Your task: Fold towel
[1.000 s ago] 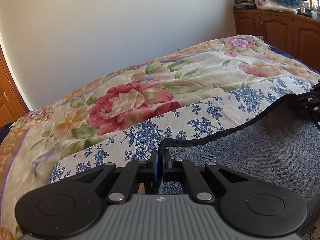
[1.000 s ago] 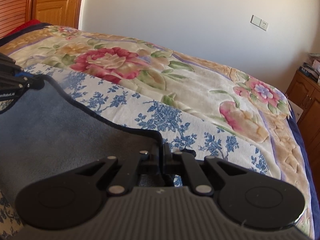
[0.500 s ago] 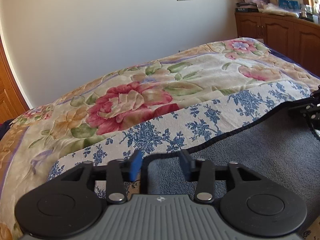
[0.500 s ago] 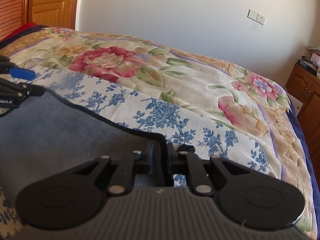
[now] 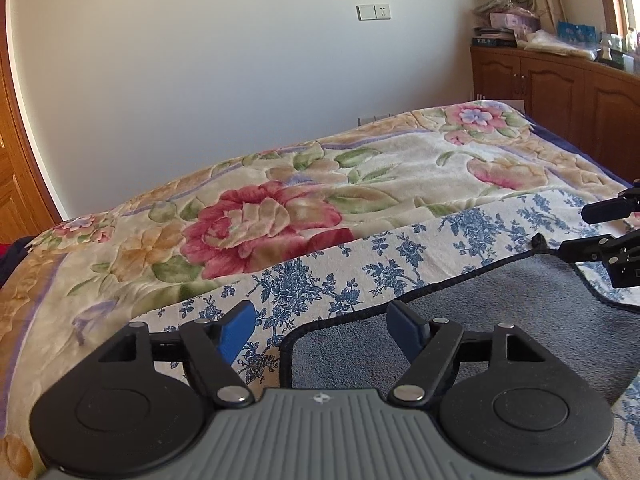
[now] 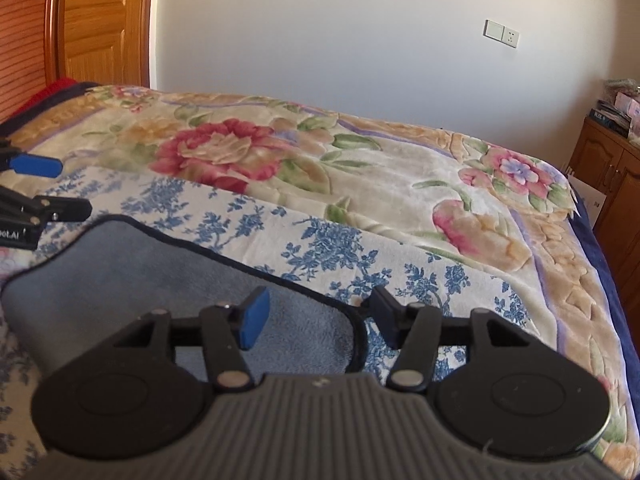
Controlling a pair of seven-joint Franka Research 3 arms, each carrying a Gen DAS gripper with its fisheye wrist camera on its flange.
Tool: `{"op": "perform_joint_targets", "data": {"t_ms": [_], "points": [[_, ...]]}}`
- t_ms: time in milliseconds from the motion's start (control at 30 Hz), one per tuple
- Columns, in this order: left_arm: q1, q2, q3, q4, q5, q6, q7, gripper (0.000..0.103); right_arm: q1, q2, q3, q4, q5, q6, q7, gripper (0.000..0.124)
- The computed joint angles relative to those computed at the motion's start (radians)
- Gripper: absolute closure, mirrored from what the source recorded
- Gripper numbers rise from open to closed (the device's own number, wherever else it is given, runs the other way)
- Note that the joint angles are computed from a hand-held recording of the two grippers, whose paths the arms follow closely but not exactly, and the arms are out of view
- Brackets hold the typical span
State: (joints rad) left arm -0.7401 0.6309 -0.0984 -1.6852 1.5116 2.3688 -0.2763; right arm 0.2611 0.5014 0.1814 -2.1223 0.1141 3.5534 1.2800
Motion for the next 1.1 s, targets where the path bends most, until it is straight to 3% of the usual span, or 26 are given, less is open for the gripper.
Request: {"op": "perform_joint_targets", "data": {"t_ms": [600,1100], "points": [[-0.022,-0.147,-0.078,-0.109,-0.022,-0.105,-0.011,0.014,0.041,-0.193,-0.014,-0.209,0.044,0.045,0.071,0.024],[-0.071,-0.231,-0.149,-0.160,-0.033,-0.236,-0.031,0.002,0.033,-0.372,-0.027,-0.388,-0.060,0.090,0.215,0.021]]}}
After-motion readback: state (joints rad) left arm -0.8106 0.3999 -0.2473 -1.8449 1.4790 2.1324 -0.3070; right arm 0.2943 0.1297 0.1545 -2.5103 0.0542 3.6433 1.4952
